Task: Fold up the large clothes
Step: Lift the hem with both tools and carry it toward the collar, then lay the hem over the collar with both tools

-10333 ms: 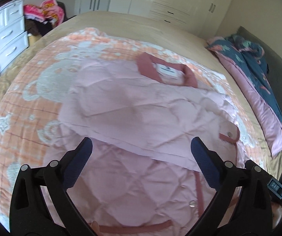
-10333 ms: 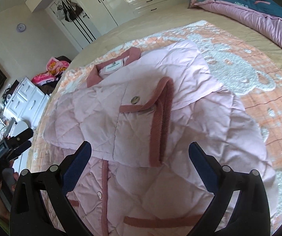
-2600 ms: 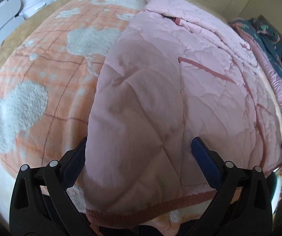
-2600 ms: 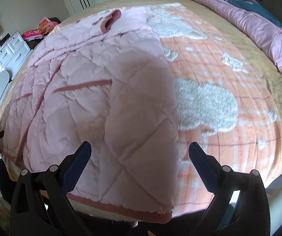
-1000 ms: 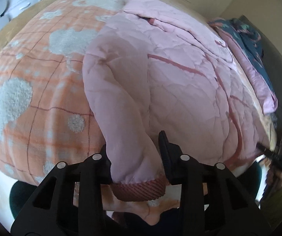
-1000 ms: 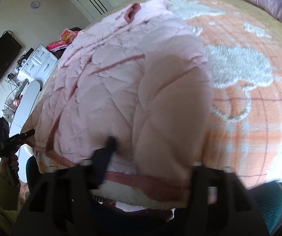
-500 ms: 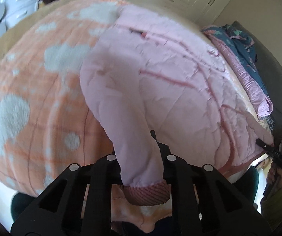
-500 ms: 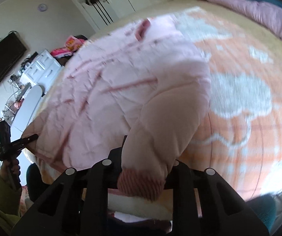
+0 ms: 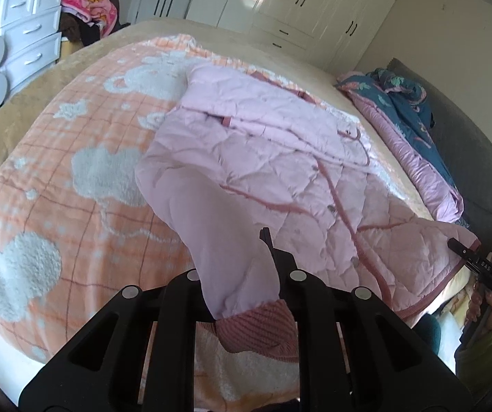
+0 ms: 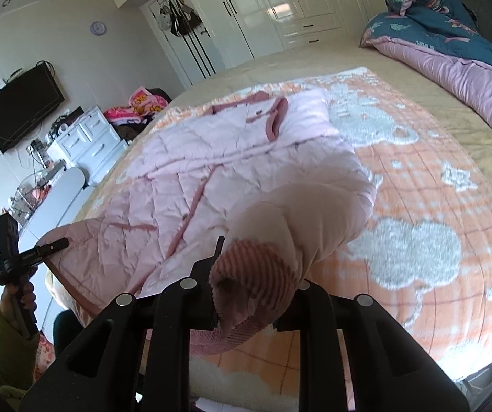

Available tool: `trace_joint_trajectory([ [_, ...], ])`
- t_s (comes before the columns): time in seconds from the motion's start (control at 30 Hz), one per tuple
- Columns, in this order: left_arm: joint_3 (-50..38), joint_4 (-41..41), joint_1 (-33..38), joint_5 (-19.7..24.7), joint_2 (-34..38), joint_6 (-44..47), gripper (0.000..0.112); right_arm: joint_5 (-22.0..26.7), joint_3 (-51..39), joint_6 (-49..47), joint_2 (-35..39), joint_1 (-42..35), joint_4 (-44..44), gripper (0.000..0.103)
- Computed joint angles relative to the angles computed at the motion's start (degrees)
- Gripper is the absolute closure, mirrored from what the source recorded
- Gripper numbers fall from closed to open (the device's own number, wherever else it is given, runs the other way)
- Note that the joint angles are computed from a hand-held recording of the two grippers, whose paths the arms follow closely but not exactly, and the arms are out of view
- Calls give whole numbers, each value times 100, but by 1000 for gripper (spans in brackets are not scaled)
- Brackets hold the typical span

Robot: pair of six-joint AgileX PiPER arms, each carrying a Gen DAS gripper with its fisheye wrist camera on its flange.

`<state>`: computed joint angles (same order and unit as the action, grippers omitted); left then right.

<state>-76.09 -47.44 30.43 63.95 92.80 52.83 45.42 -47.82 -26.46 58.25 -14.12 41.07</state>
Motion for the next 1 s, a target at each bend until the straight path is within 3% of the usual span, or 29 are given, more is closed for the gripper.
trace_joint_trajectory([
  [0.3, -454, -185, -63, 0, 3, -329, 104, 99, -493, -253, 247, -299, 513, 85],
  [1.0, -2194, -124, -621, -96, 568, -1407, 104, 173, -1864, -205, 1011, -467, 686, 86],
])
